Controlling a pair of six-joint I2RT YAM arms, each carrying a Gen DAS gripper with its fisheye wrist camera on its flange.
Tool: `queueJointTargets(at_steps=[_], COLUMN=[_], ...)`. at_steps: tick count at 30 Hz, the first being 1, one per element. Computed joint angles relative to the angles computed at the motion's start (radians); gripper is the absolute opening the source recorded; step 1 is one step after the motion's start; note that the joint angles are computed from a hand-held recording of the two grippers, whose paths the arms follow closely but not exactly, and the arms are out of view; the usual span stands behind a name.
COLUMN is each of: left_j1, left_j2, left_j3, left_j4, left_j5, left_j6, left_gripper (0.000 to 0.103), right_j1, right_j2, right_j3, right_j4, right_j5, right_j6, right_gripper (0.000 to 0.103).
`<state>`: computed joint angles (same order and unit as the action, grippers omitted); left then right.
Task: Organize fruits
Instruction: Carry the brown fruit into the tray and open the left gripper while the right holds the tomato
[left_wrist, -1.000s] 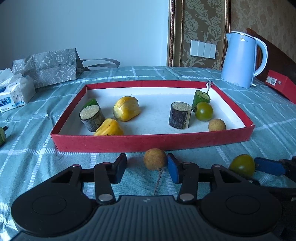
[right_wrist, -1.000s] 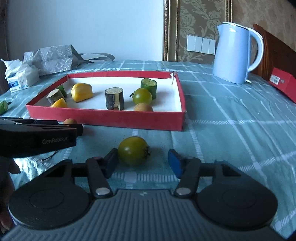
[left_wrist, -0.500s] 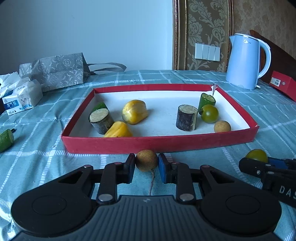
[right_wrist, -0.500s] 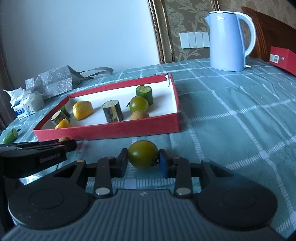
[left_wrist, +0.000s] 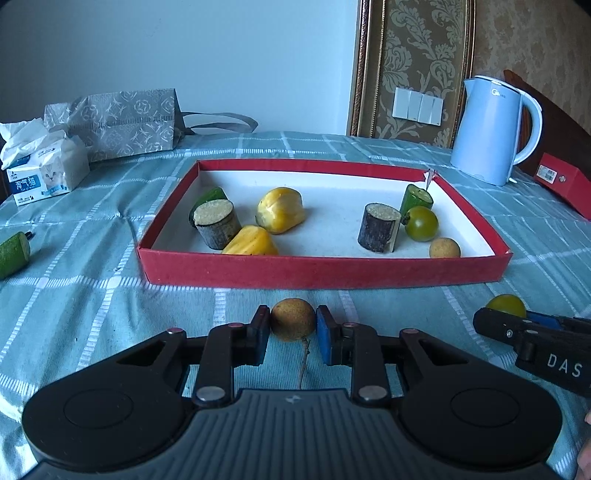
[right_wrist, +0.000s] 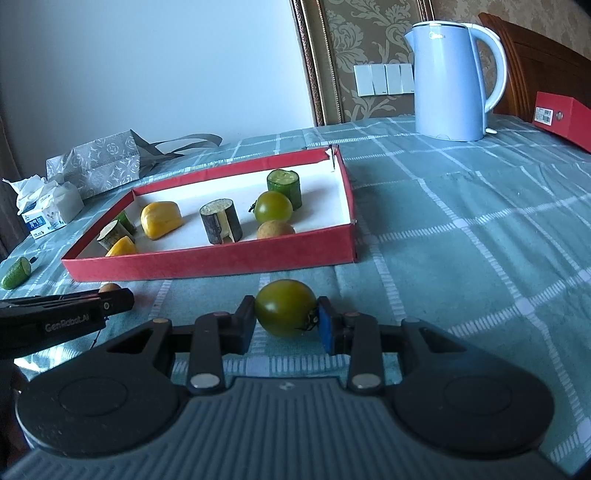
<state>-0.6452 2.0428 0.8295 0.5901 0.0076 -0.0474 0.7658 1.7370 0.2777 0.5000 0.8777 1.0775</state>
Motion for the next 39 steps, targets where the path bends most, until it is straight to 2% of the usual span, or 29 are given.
queueJointTargets(at_steps=[11, 15, 22, 32, 36, 39], left_j1=[-0.017, -0.024, -0.017, -0.012, -0.02, -0.019], left_j2=[-0.009, -0.033, -0.095, 0.032, 0.075, 0.096], left_j3=[-0.017, -0.023, -0.009, 0.23, 0.27, 0.314], left_j4=[0.006, -0.024, -0.051, -0.174, -0.159, -0.195], left_j5=[-0.058, -0.079, -0.065, -0.107, -0.117, -0.098], left_j6=[0.016, 0.024, 0.031, 0.016, 0.032, 0.019], left_gripper=[0.026, 0.026, 0.026, 0.026, 0.026, 0.026], right_j1=[-0.002, -0.001, 0.007, 0.0, -0.003, -0.001], right_j2=[0.004, 0.01, 0.002, 0.001, 0.003, 0.006], right_j3=[-0.002, -0.006, -0.007, -0.013, -0.008, -0.005], right_j4=[0.011, 0.026, 0.019, 0.032, 0.029, 0.024], right_j5=[-0.002, -0.001, 0.003, -0.007, -0.013, -0.012], right_j6=[-0.003, -0.01, -0.01, -0.018, -0.018, -0.017], right_gripper=[0.033, 0.033, 0.033, 0.033, 0.033, 0.033])
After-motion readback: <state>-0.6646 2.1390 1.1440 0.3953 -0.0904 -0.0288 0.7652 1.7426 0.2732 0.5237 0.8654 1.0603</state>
